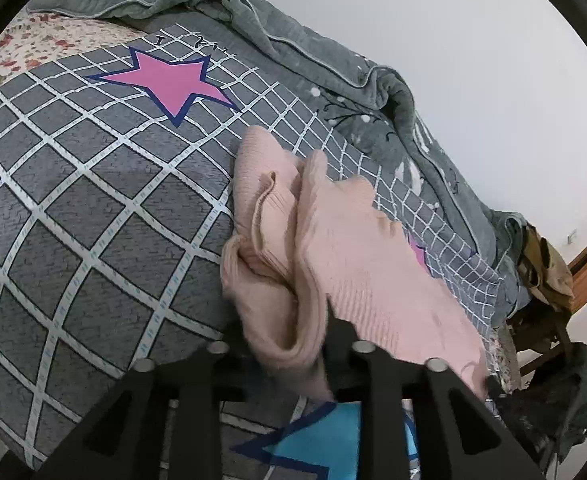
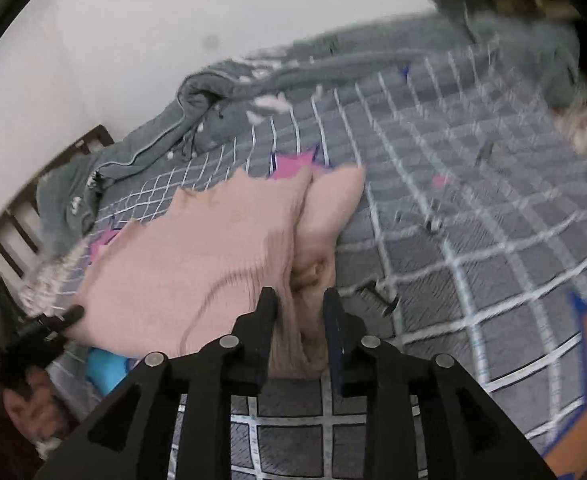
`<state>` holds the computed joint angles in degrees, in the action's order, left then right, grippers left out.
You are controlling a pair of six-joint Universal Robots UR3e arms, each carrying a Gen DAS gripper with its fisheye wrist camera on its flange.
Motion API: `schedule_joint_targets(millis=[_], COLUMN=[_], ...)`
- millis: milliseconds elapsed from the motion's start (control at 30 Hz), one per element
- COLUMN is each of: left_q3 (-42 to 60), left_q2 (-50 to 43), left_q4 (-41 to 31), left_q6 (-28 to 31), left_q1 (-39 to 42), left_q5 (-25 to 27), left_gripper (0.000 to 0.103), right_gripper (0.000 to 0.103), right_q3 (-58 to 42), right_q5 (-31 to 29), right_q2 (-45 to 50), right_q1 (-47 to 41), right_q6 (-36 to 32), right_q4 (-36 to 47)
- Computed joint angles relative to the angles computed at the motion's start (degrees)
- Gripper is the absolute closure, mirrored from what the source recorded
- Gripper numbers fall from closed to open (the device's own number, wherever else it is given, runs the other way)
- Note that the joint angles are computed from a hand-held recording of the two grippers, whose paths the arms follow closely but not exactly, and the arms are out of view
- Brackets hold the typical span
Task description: Fold small clothes
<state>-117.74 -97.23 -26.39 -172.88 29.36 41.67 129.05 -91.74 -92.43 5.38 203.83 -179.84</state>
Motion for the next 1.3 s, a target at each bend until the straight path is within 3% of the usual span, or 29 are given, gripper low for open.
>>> schedule_joint_targets(millis=[67, 133, 367, 467, 633, 800, 1000, 1300], left_q3=[0.6, 1.6, 6.6, 7.8, 8.6, 8.7, 7.9, 6.0], left_q2=[-1.1, -2.7, -7.8, -8.3, -8.9, -8.8, -8.6, -8.6], left_q4=[1.1, 2.1, 4.3, 2.4, 0.7, 0.1, 2.5, 10.4], left_q6=[-0.8, -2.1, -7.2, -7.3, -6.7, -5.6, -5.1, -8.1], left_q1=[-0.4, -0.8, -2.5, -1.9, -0.8, -0.4, -0.9, -3.3], left_q5=[0.0, -0.6, -0.6, -2.2, -4.3, -4.7, -3.3, 0.9], left_gripper=[0.051, 0.045, 0.045, 0.045, 0.045, 0.045, 0.045, 0.046], right_gripper=[0.071, 0.069, 0.068, 0.068, 0.069, 0.069, 0.068, 0.069], right_q3=[-2.6, -6.9, -29.1, -38.3, -52.9, -63.0, -63.9, -54.8], right_q5=[-6.3, -8.8, -10.9, -13.4, -22.4, -23.3, -23.6, -24.6], right_q2=[1.4, 3.6, 19.7, 27.9, 39.3, 44.9, 45.7, 39.7], right_q1=[4.4, 7.9, 16.8, 19.4, 22.4, 20.8, 21.1, 24.1], right_q6=[0.0, -0.6, -4.3, -5.0, -3.9, -1.7, -1.7, -5.4], right_q4=[-1.4, -1.4, 7.1, 11.8, 19.3, 26.3, 26.3, 22.8])
